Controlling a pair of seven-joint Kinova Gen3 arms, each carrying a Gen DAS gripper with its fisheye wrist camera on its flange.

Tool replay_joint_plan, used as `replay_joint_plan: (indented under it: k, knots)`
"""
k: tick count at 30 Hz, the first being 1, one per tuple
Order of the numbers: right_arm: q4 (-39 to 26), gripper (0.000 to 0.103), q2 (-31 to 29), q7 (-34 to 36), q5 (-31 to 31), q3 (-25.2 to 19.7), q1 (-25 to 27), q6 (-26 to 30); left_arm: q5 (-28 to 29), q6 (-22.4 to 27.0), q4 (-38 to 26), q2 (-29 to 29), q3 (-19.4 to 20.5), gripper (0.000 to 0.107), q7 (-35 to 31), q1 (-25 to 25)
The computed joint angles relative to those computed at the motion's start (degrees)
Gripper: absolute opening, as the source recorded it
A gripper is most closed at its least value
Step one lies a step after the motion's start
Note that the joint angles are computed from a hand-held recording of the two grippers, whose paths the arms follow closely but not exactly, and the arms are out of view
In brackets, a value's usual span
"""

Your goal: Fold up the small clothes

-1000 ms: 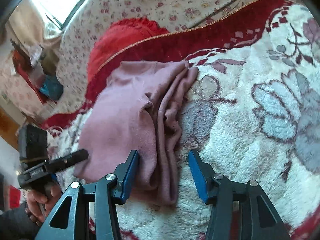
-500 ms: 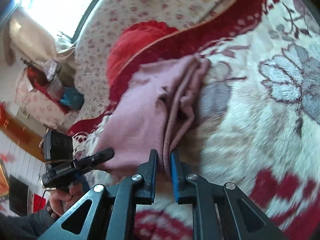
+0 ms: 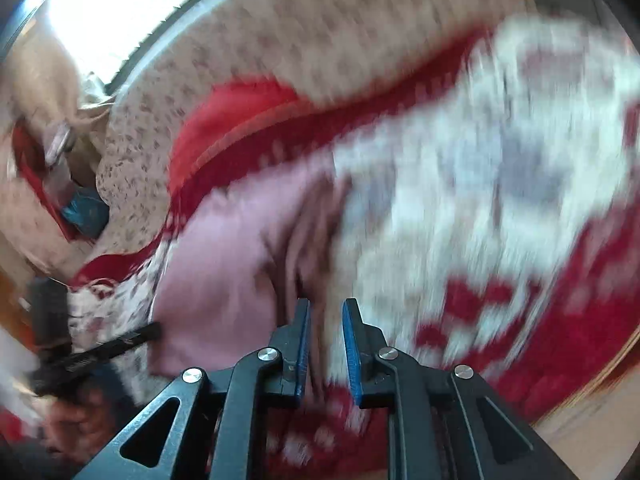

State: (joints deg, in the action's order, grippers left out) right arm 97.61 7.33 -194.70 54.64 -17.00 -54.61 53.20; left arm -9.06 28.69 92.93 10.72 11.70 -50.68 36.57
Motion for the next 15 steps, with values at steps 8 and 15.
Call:
replay_joint_plan:
  k: [8, 15]
  knots:
    - [-13.8, 0.015, 12.5, 18.6, 4.8, -18.4, 13.5, 7.0, 3.9, 2.3, -9.3, 9.7, 0.1, 0.028, -7.8, 0.5]
    - [-10.2, 0.016, 11.6, 21.6, -5.1, -7.4, 9.1, 0.1, 1.0, 4.2, -11.2, 10.5, -3.5, 0.028, -4.4, 5.0]
